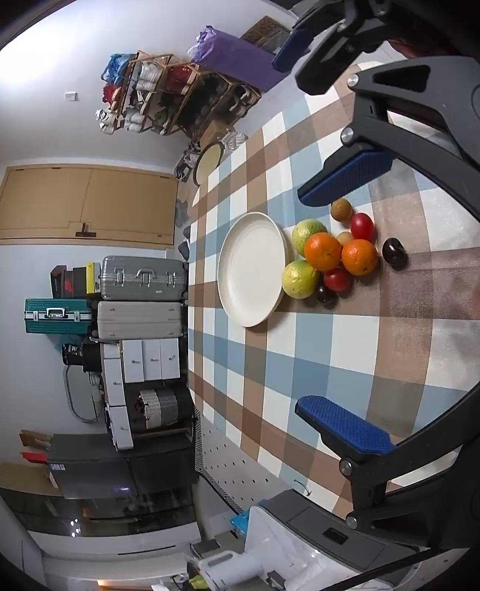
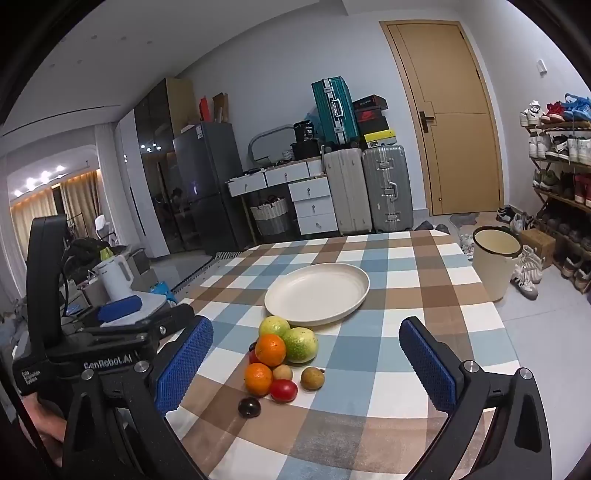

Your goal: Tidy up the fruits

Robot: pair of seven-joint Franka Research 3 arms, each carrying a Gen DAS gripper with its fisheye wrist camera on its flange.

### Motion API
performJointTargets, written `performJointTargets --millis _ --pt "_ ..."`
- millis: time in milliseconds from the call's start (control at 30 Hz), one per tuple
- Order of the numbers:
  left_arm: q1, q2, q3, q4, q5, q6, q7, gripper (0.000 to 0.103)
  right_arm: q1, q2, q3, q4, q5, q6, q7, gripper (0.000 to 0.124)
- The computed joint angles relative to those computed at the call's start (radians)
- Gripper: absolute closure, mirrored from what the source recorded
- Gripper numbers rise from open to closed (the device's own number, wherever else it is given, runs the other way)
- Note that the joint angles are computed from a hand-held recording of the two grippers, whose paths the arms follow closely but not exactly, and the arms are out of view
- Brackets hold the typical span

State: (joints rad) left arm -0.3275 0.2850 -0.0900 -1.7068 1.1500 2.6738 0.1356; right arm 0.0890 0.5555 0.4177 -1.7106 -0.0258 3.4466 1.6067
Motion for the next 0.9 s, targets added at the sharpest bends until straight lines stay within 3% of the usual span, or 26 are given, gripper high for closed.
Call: performJointTargets --millis 100,200,367,900 --pt "-0.016 0.026 -0.006 0.034 0.006 -0.041 0.067 0.001 0.017 -0.006 -0.018 -0.005 0.016 -0.002 0.001 0.021" --pt "-0.036 -0.006 0.006 0.002 0.088 -0.039 -0.018 0.001 0.043 -0.005 -0.039 0.007 0.035 -0.010 -0.007 0.021" --pt "-0.004 -0.010 -0.016 -0.007 0.067 -0.015 -0.001 0.001 -0.062 -0.007 0.060 -0.014 -0.014 -0.004 0.020 0.021" --pt "-0.005 -0.015 -0.010 -0.014 0.070 0.004 -0.013 0.001 -0.051 0.002 0.051 -0.007 -0.022 -0.010 0.031 0.021"
